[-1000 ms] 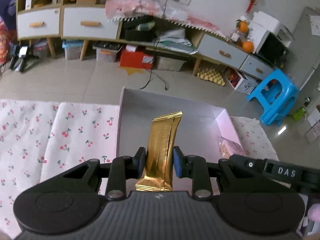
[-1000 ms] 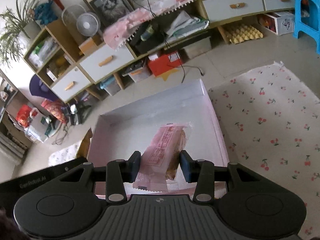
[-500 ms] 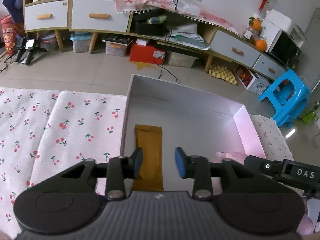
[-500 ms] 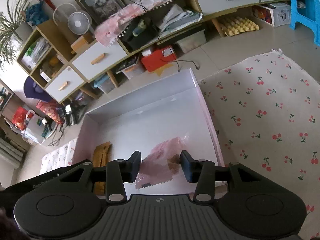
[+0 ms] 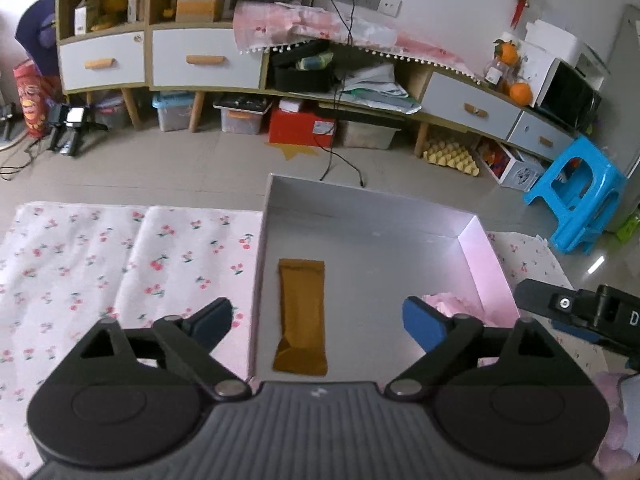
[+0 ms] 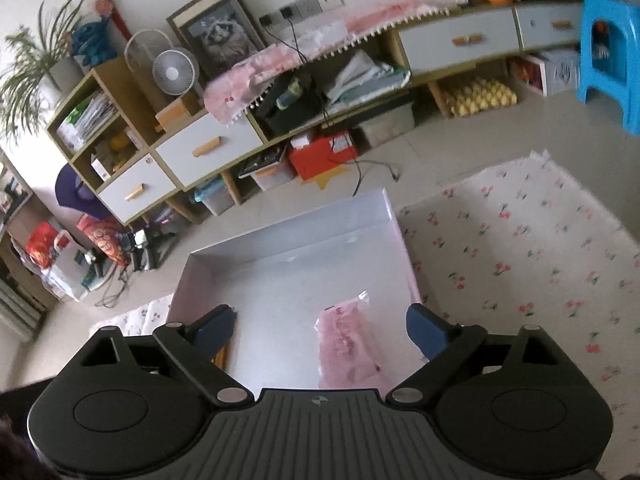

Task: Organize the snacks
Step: 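Withdraw both open tools from the box back toward the snack pile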

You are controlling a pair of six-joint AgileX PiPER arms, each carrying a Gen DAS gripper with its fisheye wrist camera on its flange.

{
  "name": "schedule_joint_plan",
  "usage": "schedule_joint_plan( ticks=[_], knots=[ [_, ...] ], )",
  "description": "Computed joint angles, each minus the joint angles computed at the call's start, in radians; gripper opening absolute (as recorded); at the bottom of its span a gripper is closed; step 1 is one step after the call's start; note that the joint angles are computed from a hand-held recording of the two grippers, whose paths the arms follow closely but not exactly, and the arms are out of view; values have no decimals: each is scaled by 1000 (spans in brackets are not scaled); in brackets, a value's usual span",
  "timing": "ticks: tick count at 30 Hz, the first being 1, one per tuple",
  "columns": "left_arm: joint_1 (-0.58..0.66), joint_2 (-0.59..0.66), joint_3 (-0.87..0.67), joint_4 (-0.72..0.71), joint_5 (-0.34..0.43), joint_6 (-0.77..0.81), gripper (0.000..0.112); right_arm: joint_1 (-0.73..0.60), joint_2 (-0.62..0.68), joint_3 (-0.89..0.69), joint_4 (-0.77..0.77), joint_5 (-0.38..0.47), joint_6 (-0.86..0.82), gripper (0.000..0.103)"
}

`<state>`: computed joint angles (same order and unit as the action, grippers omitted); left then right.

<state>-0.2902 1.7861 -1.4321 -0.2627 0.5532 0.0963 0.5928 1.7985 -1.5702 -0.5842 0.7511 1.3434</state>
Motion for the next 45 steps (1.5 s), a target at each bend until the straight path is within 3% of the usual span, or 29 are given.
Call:
schedule_joint_plan(
  ticks=[13, 18, 23, 27, 33, 37, 45],
  knots=[
    [-34, -245, 195, 208, 27, -200, 102, 175, -135, -2, -99, 252, -34, 98],
    [-27, -332, 259, 242, 49, -226, 102, 253, -170, 2, -135, 311, -44, 101],
    [0, -403, 328, 240, 47, -231, 103, 308, -204, 59, -173, 312, 24, 102],
    [59, -452, 412, 147, 7, -139, 103, 333, -226, 140, -186, 286, 115, 102],
    [180, -412, 402, -85, 61, 117, 102, 306, -155, 50, -56, 358, -3, 102],
    [215, -396, 431, -86, 55, 159, 98, 326, -145, 69, -71, 359, -34, 102],
    [283, -341, 447, -250, 127, 477, 91, 421, -122, 112, -110, 219, -187, 102]
  ],
)
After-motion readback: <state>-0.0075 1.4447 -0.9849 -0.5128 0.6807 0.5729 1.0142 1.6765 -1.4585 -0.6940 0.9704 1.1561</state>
